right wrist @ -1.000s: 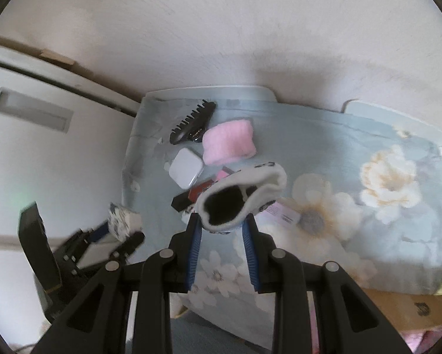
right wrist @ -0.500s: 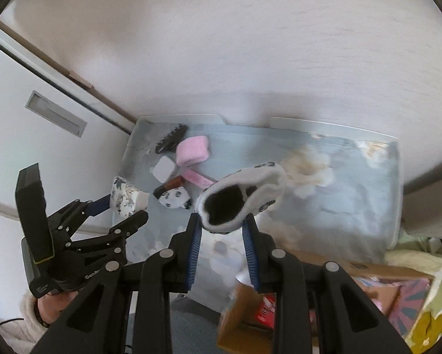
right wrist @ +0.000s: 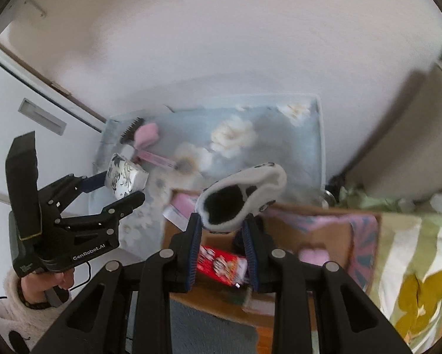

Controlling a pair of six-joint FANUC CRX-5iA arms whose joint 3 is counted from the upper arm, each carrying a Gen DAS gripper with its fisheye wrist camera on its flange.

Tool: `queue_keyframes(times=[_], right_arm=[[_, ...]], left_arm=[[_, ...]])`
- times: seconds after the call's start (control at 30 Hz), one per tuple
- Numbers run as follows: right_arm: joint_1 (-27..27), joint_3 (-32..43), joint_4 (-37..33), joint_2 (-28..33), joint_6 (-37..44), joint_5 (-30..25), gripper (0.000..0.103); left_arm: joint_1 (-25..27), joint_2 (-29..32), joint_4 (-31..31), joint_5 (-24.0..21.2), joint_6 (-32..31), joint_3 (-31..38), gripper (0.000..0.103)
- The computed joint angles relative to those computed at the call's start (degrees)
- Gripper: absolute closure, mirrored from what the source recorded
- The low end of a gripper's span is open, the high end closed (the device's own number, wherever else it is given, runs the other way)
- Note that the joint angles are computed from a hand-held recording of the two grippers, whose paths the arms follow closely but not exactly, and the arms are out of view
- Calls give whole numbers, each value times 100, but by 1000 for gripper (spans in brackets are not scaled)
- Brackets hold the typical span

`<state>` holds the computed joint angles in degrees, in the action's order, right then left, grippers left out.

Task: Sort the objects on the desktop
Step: 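Carry the tissue pack and panda sock into the cardboard box and release both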

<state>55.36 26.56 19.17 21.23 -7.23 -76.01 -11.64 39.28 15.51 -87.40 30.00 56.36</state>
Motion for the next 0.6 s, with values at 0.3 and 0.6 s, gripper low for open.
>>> queue_keyframes(times=[0.3,0.6], right_arm=[[341,-1157,-179,-673,-513,194,77],[527,-1927,-395,-1056,-659,563,77]], left_arm=[[-359,-1027,-176,738,-416,-2028,43],[-482,-1373,-301,1000,-586,-2883,43]])
